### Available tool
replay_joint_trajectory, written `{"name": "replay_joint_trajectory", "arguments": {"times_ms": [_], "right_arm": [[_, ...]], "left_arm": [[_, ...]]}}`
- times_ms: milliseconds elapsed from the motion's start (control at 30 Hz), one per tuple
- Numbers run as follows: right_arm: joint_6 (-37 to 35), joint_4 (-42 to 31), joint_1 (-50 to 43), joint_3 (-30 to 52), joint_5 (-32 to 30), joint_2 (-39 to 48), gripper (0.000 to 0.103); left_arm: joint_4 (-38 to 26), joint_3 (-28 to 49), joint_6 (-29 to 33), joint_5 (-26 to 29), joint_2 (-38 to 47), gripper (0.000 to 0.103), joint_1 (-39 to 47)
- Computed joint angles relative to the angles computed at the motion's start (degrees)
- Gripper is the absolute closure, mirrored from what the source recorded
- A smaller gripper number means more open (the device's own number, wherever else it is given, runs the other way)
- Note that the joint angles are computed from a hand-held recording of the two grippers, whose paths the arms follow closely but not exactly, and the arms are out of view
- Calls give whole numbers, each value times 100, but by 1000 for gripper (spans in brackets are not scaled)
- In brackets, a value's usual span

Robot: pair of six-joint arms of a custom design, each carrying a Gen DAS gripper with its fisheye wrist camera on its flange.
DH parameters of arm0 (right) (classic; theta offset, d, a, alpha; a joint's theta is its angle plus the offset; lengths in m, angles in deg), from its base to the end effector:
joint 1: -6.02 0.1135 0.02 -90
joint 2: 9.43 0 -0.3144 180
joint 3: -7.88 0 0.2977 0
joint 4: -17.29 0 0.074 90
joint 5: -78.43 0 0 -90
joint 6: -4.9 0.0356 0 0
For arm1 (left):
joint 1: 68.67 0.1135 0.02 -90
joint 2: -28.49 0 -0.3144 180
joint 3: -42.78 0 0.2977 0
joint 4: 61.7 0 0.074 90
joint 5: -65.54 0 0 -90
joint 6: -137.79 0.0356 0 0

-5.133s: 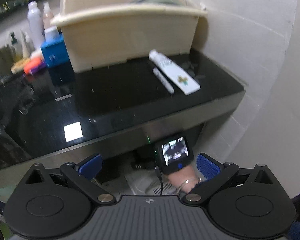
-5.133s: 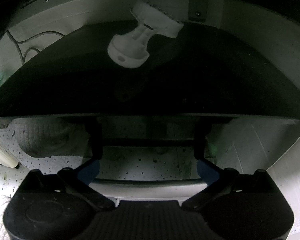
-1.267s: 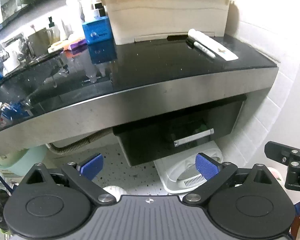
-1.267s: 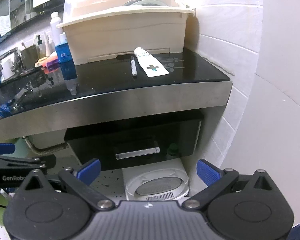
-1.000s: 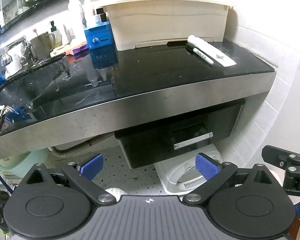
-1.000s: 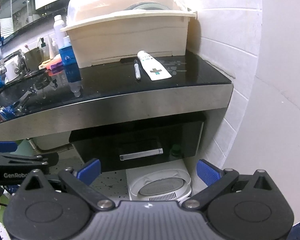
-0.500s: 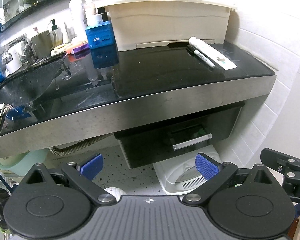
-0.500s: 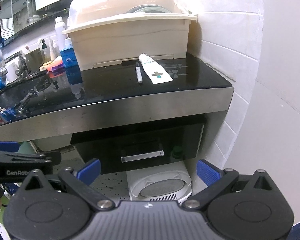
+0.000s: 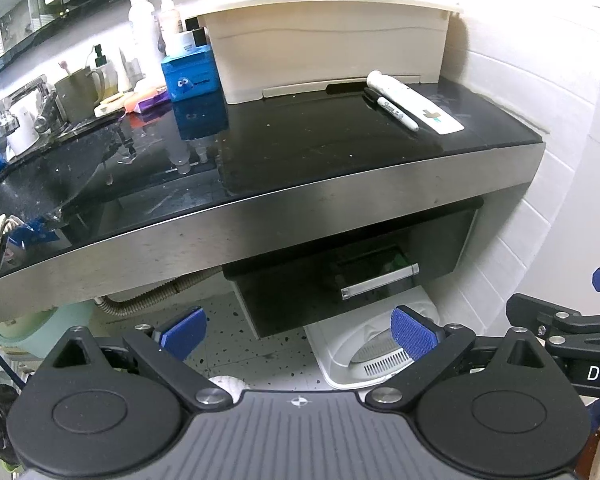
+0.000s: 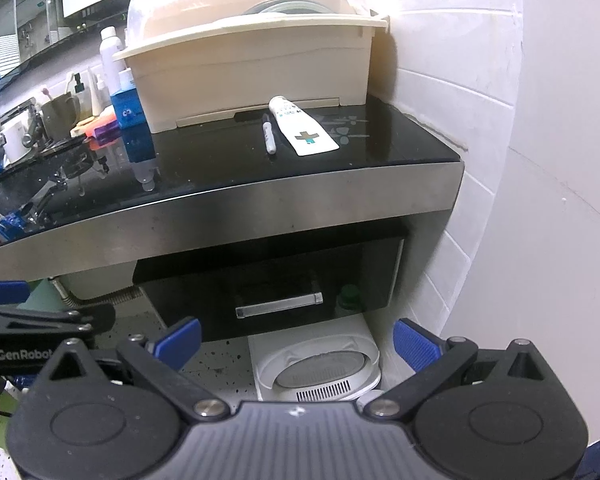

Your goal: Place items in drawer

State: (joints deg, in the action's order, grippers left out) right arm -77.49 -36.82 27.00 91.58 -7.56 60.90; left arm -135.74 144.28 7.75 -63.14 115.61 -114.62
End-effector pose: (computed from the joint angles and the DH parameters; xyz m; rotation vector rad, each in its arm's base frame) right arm 0.2687 0.1004 0.4069 -0.2297 2.2747 0.1812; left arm 0.2552 -0.2318 0.4136 -0.1002 2.3136 0.1656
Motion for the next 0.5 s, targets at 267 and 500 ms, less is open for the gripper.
{"name": "replay_joint_trajectory", "arguments": {"times_ms": [267, 500], "right_arm": [[3, -3, 19, -5, 12, -9, 0], [21, -9, 16, -3, -8, 3, 0]], "left_arm": [[-2, 8, 2, 1, -21, 3, -36], [-18, 17, 11, -33, -24, 3, -56]]}}
